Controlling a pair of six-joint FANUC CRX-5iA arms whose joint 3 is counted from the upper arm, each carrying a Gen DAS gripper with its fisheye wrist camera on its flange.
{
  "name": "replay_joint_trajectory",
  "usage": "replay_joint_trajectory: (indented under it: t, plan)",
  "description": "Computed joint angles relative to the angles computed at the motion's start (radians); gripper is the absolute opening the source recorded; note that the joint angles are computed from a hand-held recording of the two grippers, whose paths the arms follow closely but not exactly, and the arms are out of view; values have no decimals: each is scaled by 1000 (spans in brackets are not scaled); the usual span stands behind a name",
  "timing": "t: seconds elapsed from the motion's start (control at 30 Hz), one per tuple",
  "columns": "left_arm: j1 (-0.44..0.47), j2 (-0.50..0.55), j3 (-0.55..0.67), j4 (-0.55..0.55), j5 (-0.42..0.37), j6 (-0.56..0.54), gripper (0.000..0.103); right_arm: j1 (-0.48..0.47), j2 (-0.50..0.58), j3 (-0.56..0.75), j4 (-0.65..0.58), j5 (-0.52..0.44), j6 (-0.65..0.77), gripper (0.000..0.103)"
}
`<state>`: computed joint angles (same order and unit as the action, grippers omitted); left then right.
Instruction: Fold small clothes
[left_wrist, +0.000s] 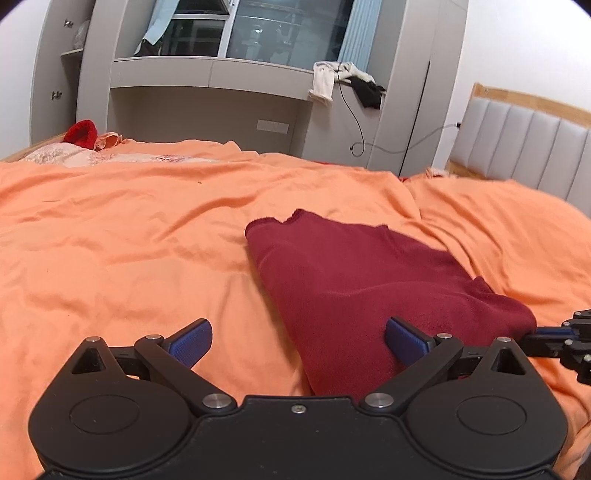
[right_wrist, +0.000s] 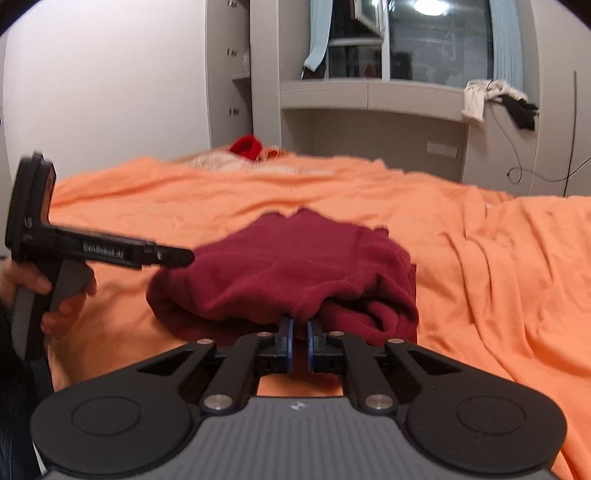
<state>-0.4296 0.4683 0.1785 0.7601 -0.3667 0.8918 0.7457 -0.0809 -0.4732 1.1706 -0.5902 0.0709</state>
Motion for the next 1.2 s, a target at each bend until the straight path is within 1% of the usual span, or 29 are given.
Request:
replay_joint_trajectory:
  t: [0.1, 0.17, 0.2, 0.27, 0.3, 0.33, 0.37, 0.43, 0.53, 0.57, 0.6, 0.63, 0.73, 0.87, 0.97, 1.1, 1.2]
  plan:
    - [2, 4, 10, -28, -16, 19, 100, 11, 15, 31, -121, -11, 122, 8]
    - [2, 4, 11, -39, -16, 23, 100, -2, 3, 17, -139, 24, 129, 9]
    - [2, 4, 10, -43, -14, 24, 100, -9, -8, 10, -147, 42, 128, 12]
    - [2, 4, 10, -44, -14, 25, 100, -25, -33, -13, -130, 77, 102, 23]
    - [2, 4, 11, -47, -15, 28, 100, -32, -42, -23, -98, 78, 66, 35]
    - [1, 4, 11, -49, -14, 29, 100, -39, -51, -34, -72, 82, 41, 44]
    - [0, 4, 11, -53, -13, 30, 100, -48, -62, -47, -34, 87, 5, 48]
    - [-1, 2, 9, -61, -9, 32, 100, -67, -71, -62, 40, 85, -83, 71]
    - [-2, 1, 8, -70, -5, 33, 100, -102, -64, -73, 130, 83, -222, 84]
    - [-3, 0, 7, -71, -3, 33, 100, -111, -59, -75, 143, 83, -264, 85]
    - [-3, 0, 6, -69, -2, 32, 100, -116, -51, -71, 139, 80, -288, 89]
    - [-2, 0, 5, -66, -2, 30, 100, -121, -43, -68, 141, 76, -312, 92]
    - [-3, 0, 4, -67, -1, 29, 100, -124, -14, -58, 151, 40, -357, 93]
    - [-4, 0, 5, -75, 1, 31, 100, -134, 16, -53, 165, 33, -408, 98]
    - [-3, 0, 2, -70, 0, 24, 100, -123, 40, -28, 99, 16, -354, 101]
    - [-3, 3, 1, -55, -5, 9, 100, -92, 71, 14, -12, -39, -223, 103]
    - [-4, 3, -2, -53, 0, 5, 100, -94, 72, 22, -70, -22, -194, 103]
